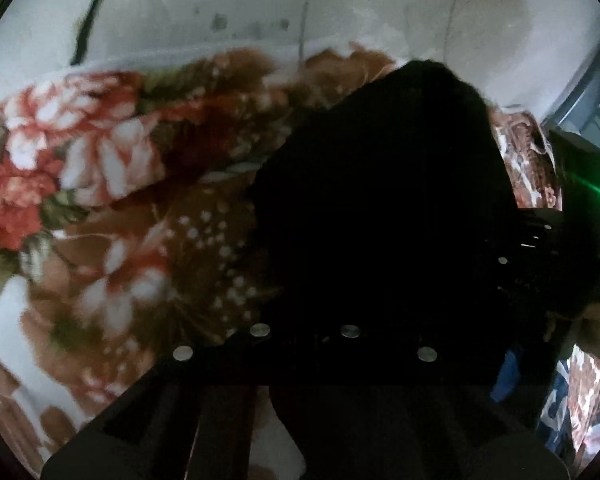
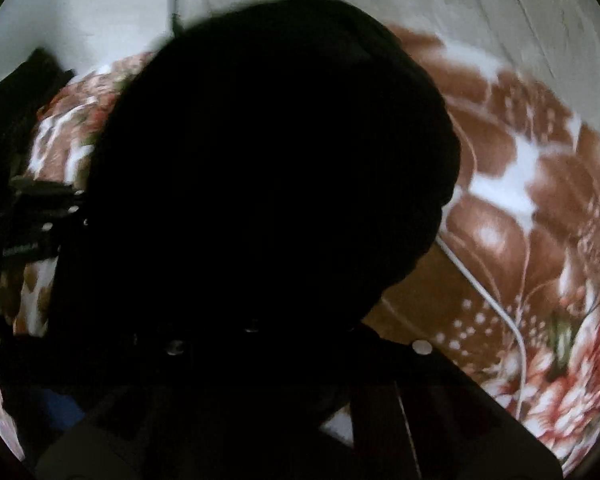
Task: Fold large clothes
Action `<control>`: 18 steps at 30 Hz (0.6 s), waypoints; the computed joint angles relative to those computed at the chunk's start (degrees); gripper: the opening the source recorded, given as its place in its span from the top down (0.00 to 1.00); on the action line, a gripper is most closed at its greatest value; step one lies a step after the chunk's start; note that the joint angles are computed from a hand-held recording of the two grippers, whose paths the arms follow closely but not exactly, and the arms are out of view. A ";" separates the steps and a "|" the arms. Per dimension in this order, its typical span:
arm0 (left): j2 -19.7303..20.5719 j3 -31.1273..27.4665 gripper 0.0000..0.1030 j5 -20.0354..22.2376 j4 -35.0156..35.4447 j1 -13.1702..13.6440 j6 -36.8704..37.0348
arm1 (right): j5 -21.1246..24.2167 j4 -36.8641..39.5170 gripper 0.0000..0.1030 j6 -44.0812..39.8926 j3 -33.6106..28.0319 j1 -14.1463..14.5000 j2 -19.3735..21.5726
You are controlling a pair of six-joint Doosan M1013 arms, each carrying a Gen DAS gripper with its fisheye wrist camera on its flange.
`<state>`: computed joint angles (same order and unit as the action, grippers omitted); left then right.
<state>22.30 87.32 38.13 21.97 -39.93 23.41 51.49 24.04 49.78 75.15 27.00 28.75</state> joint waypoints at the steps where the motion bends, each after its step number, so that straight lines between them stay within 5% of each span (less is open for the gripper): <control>1: -0.50 -0.12 0.96 0.26 1.32 -0.55 -0.62 | -0.08 1.62 0.95 -1.52 0.56 -0.33 -0.87; 18: -4.21 -6.40 0.97 10.62 13.76 -12.31 -2.18 | -3.61 13.45 0.95 -22.19 14.32 -5.41 -16.18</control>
